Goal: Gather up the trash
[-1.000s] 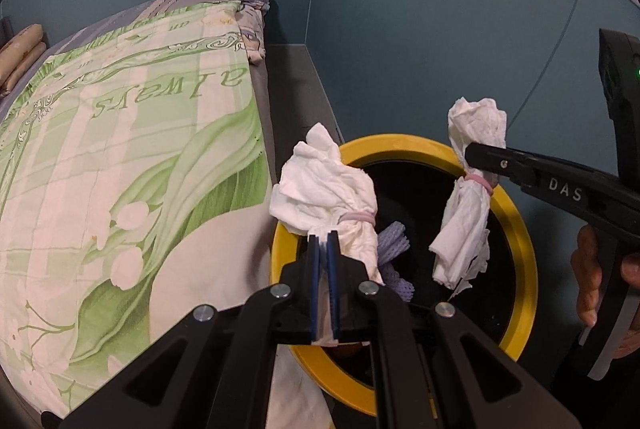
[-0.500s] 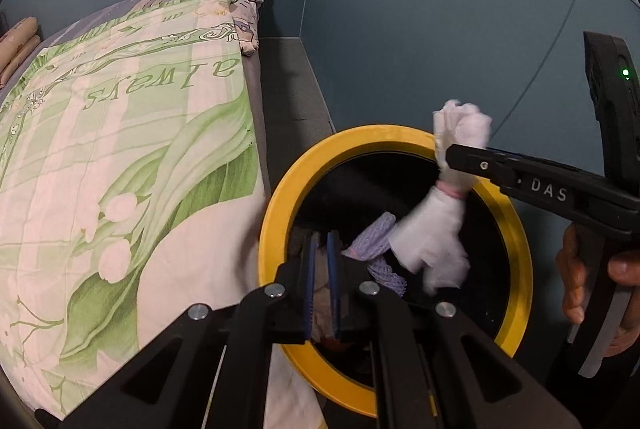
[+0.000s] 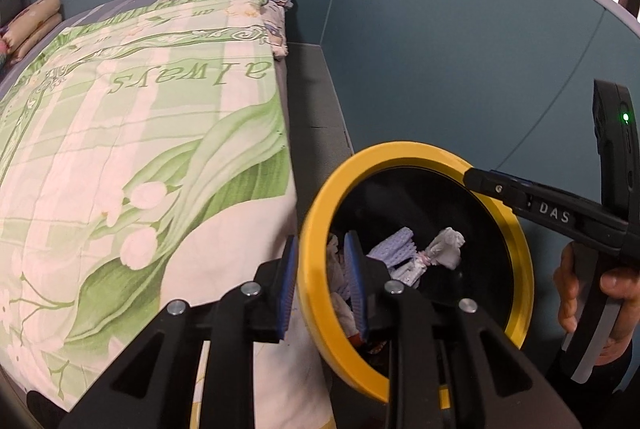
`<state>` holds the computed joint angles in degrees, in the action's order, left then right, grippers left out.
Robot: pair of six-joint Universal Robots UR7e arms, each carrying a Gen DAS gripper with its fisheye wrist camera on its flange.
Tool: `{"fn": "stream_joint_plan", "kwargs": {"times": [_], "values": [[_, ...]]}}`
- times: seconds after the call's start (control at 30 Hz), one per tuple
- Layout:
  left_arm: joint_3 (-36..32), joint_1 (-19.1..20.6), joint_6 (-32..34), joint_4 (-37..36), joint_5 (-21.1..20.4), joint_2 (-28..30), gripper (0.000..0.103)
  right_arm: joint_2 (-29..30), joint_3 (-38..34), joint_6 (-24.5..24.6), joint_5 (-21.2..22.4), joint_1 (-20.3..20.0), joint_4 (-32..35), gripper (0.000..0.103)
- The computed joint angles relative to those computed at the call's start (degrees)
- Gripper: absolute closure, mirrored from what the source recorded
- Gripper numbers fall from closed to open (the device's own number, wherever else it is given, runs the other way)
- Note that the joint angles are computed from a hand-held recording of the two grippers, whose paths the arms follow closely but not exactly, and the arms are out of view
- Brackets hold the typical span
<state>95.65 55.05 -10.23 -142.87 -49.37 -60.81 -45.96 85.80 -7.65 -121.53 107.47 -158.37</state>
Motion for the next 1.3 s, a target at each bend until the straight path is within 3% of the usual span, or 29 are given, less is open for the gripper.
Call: {"fn": "stream_joint_plan", "kwargs": {"times": [0.17,0.27,0.67,1.0,1.3], "values": [[1.4,-0.04,-0.95,-0.14,1.03,-2.02,0.079,0.28,-0.14,-0.46,0.96,0.61,0.2,0.061],[2.26,-0.3,-1.42,-0.63,2.69,-3.16,0.069,0.82,-0.89,-0.79,1.46,0.99,1.04,0.06],[5.23,-0.74,-4.08,-0.71,6.06,-8.62,0.067,3.31,-4.18,-3.04,4.43,3.44,3.05,0.06],[9.55,-1.4,-7.16,0.79,12.48,-15.87,0.067,8.38,-9.38,-7.28,10.28,8.1,7.32,0.06],[14.22,-3.32,-8.1,-1.93,21.14,-23.29,0.067,10.62,-10.7,-9.07,14.79,11.61,4.49,0.06]]}}
